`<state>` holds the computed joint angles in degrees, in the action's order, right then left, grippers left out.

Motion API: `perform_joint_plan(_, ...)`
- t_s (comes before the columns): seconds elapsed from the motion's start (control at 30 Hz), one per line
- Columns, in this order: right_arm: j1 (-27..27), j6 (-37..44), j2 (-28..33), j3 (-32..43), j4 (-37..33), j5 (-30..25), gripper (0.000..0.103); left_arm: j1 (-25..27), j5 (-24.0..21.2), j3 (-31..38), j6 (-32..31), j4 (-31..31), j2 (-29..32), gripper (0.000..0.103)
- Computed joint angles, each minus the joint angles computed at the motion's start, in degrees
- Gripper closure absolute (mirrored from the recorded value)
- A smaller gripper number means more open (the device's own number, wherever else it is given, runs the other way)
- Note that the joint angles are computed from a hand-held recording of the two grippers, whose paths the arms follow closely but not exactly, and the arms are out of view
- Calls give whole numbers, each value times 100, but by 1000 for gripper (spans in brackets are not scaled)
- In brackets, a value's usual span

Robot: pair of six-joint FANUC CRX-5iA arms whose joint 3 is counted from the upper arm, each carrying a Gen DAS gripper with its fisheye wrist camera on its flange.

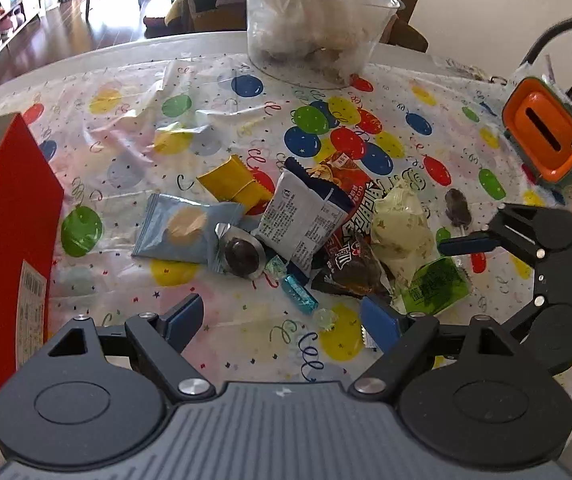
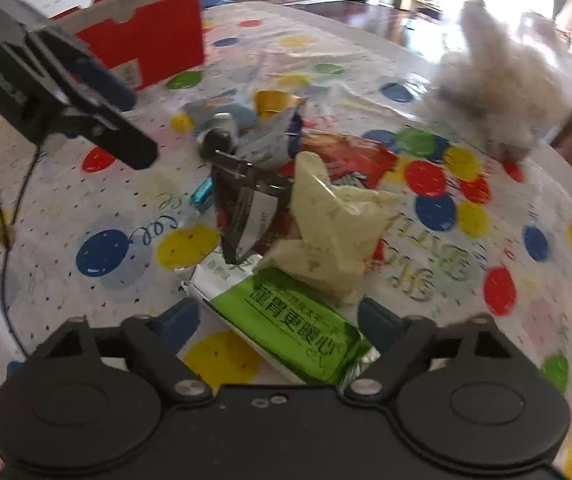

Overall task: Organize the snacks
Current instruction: 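Grasp the blue candy with the left tool while the right tool grasps the green bar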

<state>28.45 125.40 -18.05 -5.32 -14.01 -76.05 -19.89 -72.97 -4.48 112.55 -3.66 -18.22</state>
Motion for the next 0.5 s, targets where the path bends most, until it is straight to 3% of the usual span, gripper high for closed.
perform_joint_plan(0.23, -162, 267, 243, 170, -215, -226, 27, 8, -64, 65, 37, 46, 322, 17)
perform_joint_plan(0.5, 238, -292, -236, -282, 169, -64, 50, 112, -67, 72, 69, 121, 547, 18)
